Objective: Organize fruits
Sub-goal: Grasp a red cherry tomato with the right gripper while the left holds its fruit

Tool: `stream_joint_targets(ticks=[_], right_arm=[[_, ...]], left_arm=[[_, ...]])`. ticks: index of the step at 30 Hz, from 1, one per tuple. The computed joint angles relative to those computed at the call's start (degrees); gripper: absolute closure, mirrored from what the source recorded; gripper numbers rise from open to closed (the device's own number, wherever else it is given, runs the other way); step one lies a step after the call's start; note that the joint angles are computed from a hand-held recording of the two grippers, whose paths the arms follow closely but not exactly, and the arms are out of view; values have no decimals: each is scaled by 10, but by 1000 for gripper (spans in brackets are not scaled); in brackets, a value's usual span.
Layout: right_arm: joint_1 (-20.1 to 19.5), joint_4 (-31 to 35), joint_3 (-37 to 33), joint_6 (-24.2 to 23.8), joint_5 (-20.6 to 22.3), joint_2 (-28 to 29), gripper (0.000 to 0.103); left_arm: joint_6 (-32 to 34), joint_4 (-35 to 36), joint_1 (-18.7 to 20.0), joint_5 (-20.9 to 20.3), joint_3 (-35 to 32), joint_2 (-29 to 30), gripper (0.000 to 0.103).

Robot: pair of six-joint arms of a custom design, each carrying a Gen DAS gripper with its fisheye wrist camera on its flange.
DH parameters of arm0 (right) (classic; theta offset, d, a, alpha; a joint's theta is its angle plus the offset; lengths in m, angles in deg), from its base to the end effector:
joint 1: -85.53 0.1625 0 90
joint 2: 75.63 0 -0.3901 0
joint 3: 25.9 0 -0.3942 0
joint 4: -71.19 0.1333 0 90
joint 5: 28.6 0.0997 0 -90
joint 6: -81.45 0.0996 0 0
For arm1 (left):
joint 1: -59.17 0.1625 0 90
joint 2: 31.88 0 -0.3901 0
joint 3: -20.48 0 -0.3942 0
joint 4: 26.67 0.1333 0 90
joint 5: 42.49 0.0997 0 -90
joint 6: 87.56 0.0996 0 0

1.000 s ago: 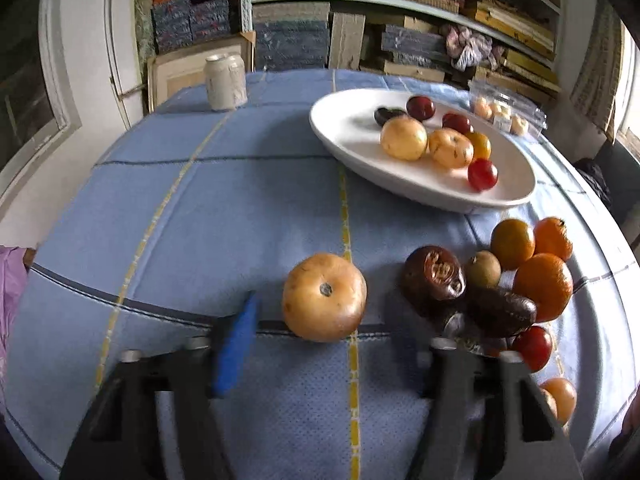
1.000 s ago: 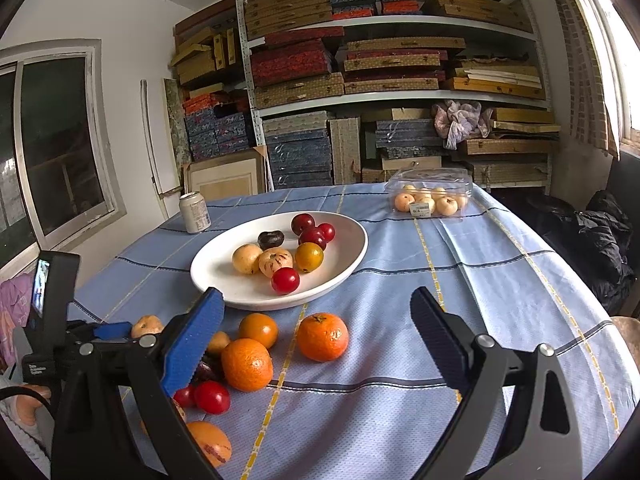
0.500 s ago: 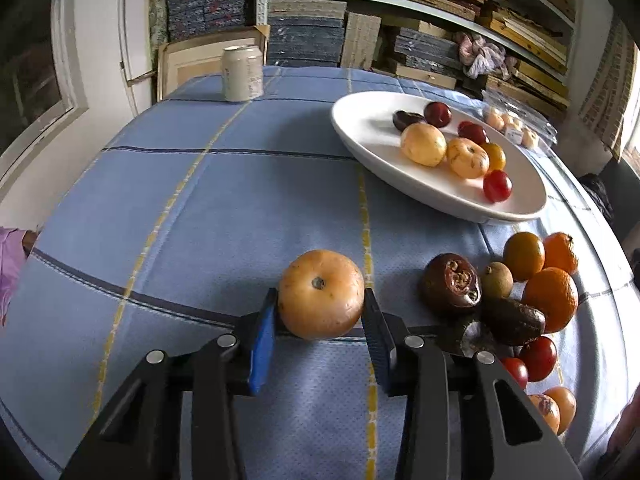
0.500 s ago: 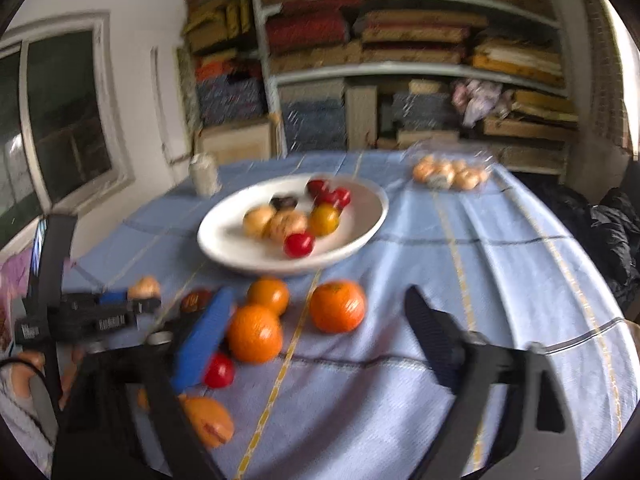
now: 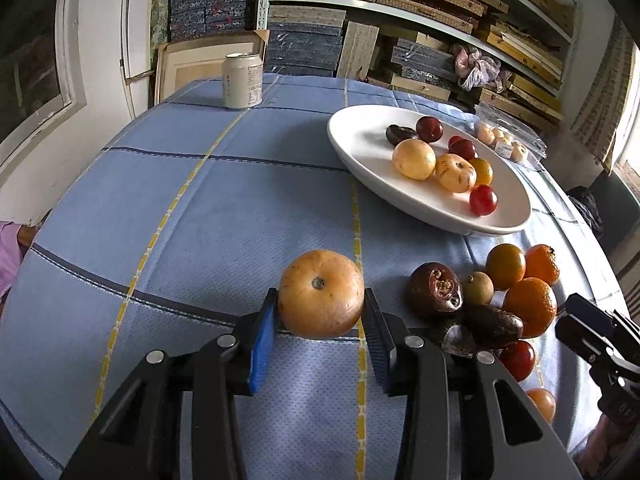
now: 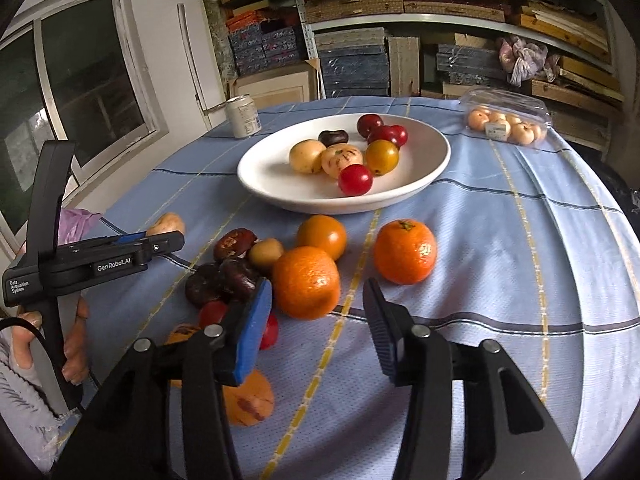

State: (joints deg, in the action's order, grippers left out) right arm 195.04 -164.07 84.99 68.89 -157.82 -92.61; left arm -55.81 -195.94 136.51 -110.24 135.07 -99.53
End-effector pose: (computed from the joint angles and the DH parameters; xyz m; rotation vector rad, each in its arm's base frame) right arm 0.2228 -0.4183 -0.0872 0.2544 -2.2988 1.1431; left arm 0.0461 -0.5751 0.2107 0.8439 2.4588 -0.6573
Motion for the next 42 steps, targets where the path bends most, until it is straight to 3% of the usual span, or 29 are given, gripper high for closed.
stream_joint_targets(ticks=[10, 15, 21, 25, 29, 34, 37, 42], right_arm=[[3, 48, 9, 15, 48, -3, 56], [-15, 90, 17, 61, 78, -18, 56], [-23, 126, 8, 80, 95, -20, 56], [-35, 131, 15, 93, 123, -27, 68], [-40, 134, 19, 100, 130, -30, 73], [-42, 132, 20, 101, 134, -31, 74], [-35, 119, 18, 94, 116, -26, 74], [-26, 28, 42, 79, 109, -25, 74]], left_arm=[[-2, 3, -2, -4, 2, -2, 62], [3, 1, -3, -6, 5, -3, 62], [6, 3, -3, -7, 5, -2, 62], [8, 6, -4, -8, 5, -2, 62], [12, 3, -5, -8, 7, -1, 62], [25, -11, -7, -6, 14, 1, 62], [32, -17, -9, -12, 19, -2, 62], [5, 0, -21, -15, 13, -11, 62]])
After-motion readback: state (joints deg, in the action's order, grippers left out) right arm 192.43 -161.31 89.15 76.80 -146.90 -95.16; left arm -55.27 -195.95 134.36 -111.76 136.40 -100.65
